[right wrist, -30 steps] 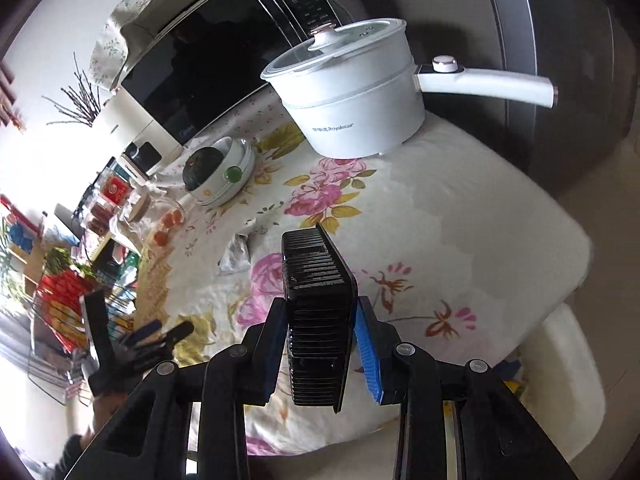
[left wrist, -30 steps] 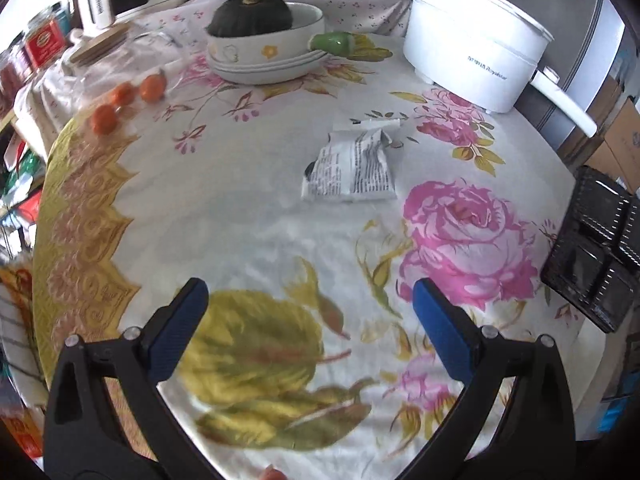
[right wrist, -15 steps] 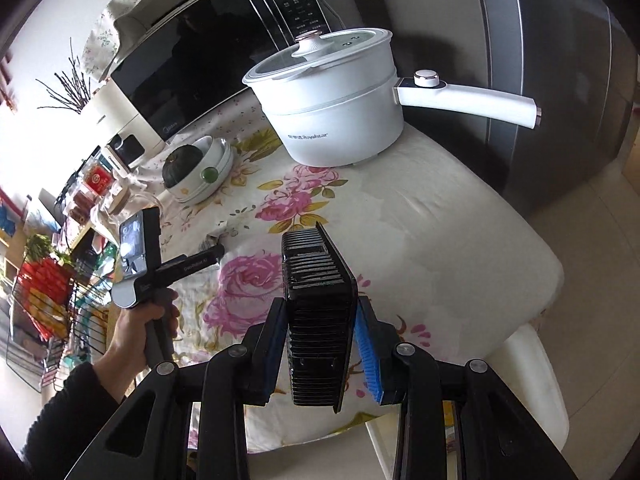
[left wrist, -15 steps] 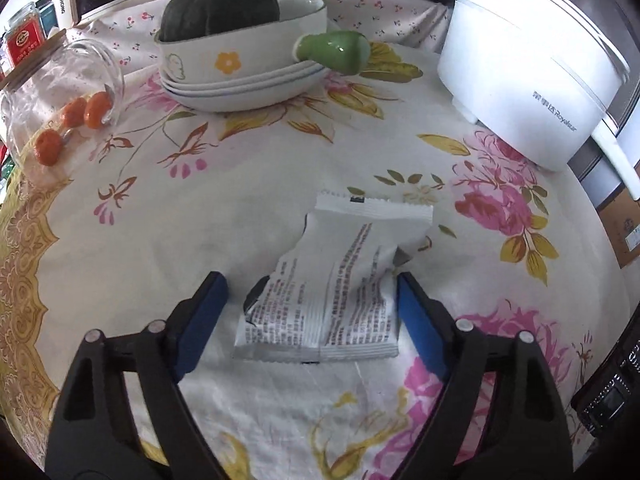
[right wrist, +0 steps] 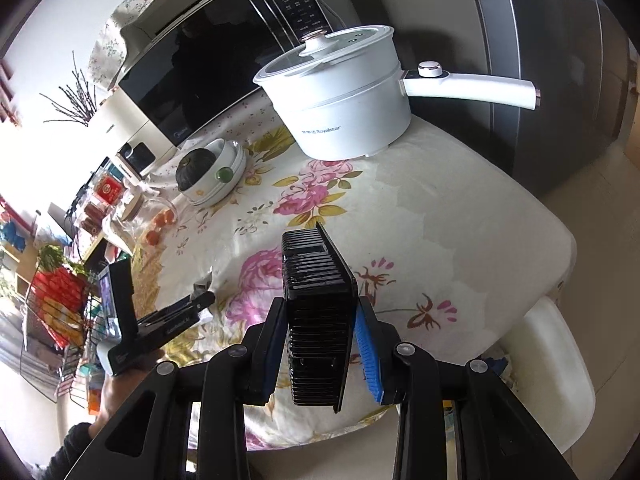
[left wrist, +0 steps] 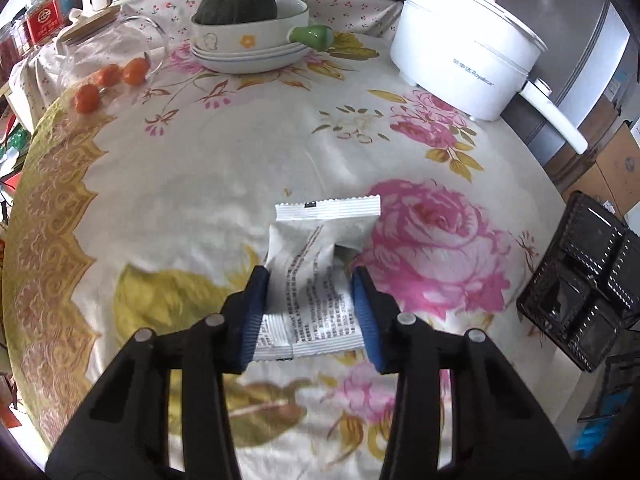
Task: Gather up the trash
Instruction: 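Carry the black tray and white wrapper over the white bin and release both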
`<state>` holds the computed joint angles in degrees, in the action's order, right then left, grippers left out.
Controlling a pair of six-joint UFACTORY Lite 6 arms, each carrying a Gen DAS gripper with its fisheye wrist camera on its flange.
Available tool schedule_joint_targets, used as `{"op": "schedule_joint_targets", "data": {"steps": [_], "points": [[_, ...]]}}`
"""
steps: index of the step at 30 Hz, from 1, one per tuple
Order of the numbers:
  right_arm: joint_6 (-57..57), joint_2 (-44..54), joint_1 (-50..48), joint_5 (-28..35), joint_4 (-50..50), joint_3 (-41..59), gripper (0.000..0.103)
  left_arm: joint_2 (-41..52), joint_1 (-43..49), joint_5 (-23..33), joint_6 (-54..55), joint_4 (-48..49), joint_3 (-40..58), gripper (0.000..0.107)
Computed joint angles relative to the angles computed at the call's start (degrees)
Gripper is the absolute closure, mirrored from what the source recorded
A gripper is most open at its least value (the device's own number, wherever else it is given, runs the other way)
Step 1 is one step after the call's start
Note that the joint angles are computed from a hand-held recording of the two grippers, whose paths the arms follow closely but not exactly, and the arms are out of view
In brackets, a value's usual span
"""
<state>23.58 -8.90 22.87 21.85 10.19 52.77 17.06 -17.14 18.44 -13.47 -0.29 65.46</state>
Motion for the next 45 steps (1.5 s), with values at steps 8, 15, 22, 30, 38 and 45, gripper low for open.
{"op": "schedule_joint_targets", "data": {"steps": [8,15,22,30,38,45], "points": [[11.94,-9.53,3.93,4.88,-12.17,-5.13,0.068,-19.5,-4.31,0.8,0.27,0.3,-17.62,0.062],[17.14,-23.36,3.8,10.0,-18.63,-14.62,0.068,-24.8,-10.84,1.92,2.53,-8.24,-20.38,0.062],[5.49,-35.18,-6.43,14.93,-11.95,-21.54,0.068,-16.77,-25.42,-1.18,-7.65,-1.77,-12.7,0.062],[-23.04,-44.67,-32.39,22.95,4.81,-27.12,0.068,-1.89,-37.67,-2.21,-14.25,4.97,1.38,0.062],[-44.67,-46.37,-53.2,29.09,13.55,-29.45,0.068,12.55,-42.13,-1.98,-8.23,0.25,14.7,0.062],[-58.71,-44.02,-66.73,32.73,18.93,-30.02,0.067,16.92,-43.58,-2.35,-14.05,8.48,18.83,0.031]]}}
